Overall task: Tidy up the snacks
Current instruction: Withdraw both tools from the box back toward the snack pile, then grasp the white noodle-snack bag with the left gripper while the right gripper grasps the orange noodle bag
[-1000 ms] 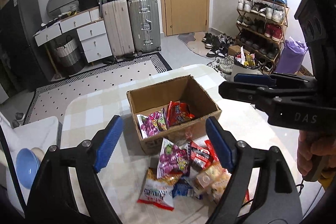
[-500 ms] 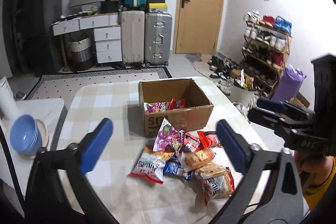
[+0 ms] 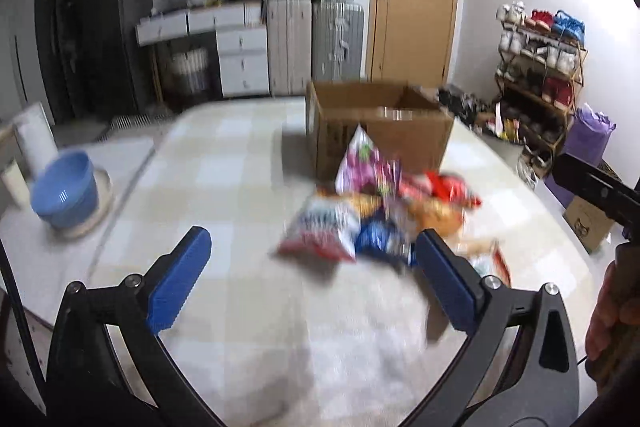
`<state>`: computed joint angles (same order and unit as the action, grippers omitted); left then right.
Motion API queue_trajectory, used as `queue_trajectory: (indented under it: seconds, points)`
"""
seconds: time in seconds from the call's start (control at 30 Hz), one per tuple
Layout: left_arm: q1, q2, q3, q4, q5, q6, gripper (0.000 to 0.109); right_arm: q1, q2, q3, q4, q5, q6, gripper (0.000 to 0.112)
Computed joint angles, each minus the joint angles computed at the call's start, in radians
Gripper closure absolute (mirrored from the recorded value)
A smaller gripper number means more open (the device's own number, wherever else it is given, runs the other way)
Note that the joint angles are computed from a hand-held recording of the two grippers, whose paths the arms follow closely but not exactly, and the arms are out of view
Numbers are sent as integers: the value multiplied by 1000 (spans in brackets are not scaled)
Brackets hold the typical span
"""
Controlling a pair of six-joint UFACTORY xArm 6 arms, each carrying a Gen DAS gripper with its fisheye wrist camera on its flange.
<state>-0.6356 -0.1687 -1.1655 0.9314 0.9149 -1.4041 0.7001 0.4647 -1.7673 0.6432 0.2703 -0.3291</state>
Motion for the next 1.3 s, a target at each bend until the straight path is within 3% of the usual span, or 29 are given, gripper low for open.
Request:
queue_trajectory:
  seconds: [0.27, 0.4, 0.6, 0.8, 1.03, 1.13, 1.3]
  points:
    - [55, 45, 63, -32, -119, -44, 7, -13, 1, 75, 3, 22, 46, 15]
    - [76, 62, 52, -25, -123, -39, 7, -19, 5, 77, 35, 32, 46, 15]
    - [149, 95, 7, -74, -177, 36, 7, -19, 18, 63, 28, 49, 55, 15]
    - [238, 221, -114, -182, -250, 231, 7, -24, 42, 32, 47, 78, 37, 15]
    - [320, 382, -218, -535, -370, 565, 7, -36, 65, 8, 58, 105, 44, 15]
    - [335, 438, -260, -655, -372, 656, 8, -42, 83, -11, 56, 121, 53, 15]
    - [341, 487, -287, -700, -391, 687, 11, -48, 104, -32, 42, 146, 65, 15]
